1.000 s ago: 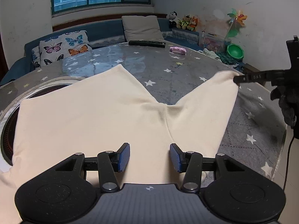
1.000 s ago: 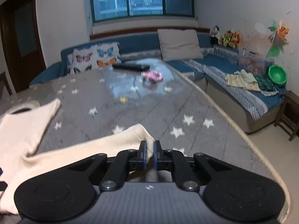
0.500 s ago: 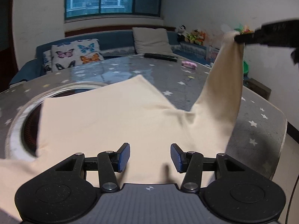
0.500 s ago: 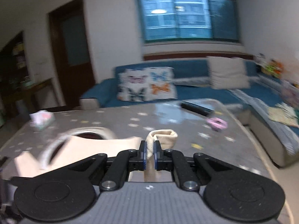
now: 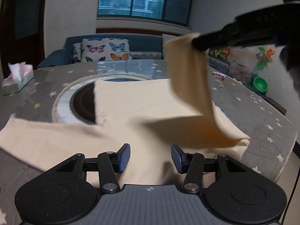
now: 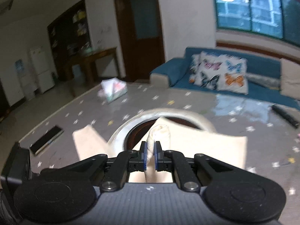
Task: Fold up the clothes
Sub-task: 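Grasp a sleeve with the right gripper and fold it across the body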
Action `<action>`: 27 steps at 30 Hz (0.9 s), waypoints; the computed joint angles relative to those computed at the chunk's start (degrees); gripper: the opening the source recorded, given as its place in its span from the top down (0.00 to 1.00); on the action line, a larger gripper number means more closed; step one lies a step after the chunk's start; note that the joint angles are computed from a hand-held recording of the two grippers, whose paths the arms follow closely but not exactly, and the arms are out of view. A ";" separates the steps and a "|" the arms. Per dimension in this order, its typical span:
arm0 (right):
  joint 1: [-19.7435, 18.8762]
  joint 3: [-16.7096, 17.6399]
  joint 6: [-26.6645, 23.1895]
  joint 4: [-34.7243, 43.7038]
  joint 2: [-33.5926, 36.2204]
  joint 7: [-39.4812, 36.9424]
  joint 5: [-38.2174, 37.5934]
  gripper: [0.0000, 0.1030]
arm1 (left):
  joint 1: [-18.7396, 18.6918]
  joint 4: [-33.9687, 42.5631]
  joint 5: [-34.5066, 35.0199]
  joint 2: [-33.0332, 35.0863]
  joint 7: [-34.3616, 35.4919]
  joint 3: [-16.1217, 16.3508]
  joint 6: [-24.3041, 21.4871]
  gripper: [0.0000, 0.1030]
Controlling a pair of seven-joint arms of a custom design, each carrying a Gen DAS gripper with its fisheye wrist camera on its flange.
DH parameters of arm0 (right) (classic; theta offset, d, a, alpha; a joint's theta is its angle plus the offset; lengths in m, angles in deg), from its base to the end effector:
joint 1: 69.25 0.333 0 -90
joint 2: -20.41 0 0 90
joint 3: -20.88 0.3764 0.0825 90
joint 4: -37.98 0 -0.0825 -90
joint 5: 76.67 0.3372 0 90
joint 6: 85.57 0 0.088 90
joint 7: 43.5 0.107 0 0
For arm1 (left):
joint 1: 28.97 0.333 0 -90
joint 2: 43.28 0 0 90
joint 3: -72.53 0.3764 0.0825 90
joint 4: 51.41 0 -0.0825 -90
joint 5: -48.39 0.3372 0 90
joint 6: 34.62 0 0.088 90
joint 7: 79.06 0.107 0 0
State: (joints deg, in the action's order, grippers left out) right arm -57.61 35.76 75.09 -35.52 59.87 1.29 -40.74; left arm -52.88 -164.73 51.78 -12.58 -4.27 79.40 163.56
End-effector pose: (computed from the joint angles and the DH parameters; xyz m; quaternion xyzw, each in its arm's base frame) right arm 0.7369 0.2543 0.5064 -0.7839 0.4082 -0.1502 0.4430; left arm 0.6299 -0.2162 0.4002 -0.5817 0.6733 -0.3854 0.2445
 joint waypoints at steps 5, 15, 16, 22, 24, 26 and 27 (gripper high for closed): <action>0.59 -0.53 -3.01 -0.52 0.31 0.32 -1.00 0.87 | -1.01 -2.01 -1.58 -0.96 -0.27 1.30 0.08 0.50; 0.46 -8.03 -6.36 -7.35 -2.62 3.83 -9.00 0.87 | -3.33 -2.11 -4.68 -1.68 0.71 4.01 -0.62 0.52; 0.38 -8.37 -6.00 -8.71 -2.85 4.02 -9.66 0.87 | -3.06 -1.49 -4.48 -1.34 0.76 3.85 -1.04 0.52; -1.54 -7.93 -4.07 -14.13 -3.23 4.85 -10.62 0.87 | -4.85 0.57 -2.98 -0.18 0.16 6.42 -4.44 0.61; -2.46 -7.00 -3.57 -14.48 -3.38 4.12 -9.88 0.87 | -6.89 0.60 -2.70 -0.04 -0.23 8.95 -4.50 0.67; -2.90 -6.43 -3.24 -14.01 -3.42 3.49 -9.47 0.87 | -8.88 0.44 -2.90 -0.08 -0.65 11.35 -4.32 0.68; -2.94 -6.26 -2.74 -13.36 -3.08 3.27 -9.28 0.87 | -8.64 0.28 -2.79 -0.29 -0.91 11.22 -3.96 0.68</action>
State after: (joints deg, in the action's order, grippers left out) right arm -60.55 29.50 72.35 -48.89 56.79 4.56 -50.02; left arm -61.52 -164.45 48.99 -12.87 -5.18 90.62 159.59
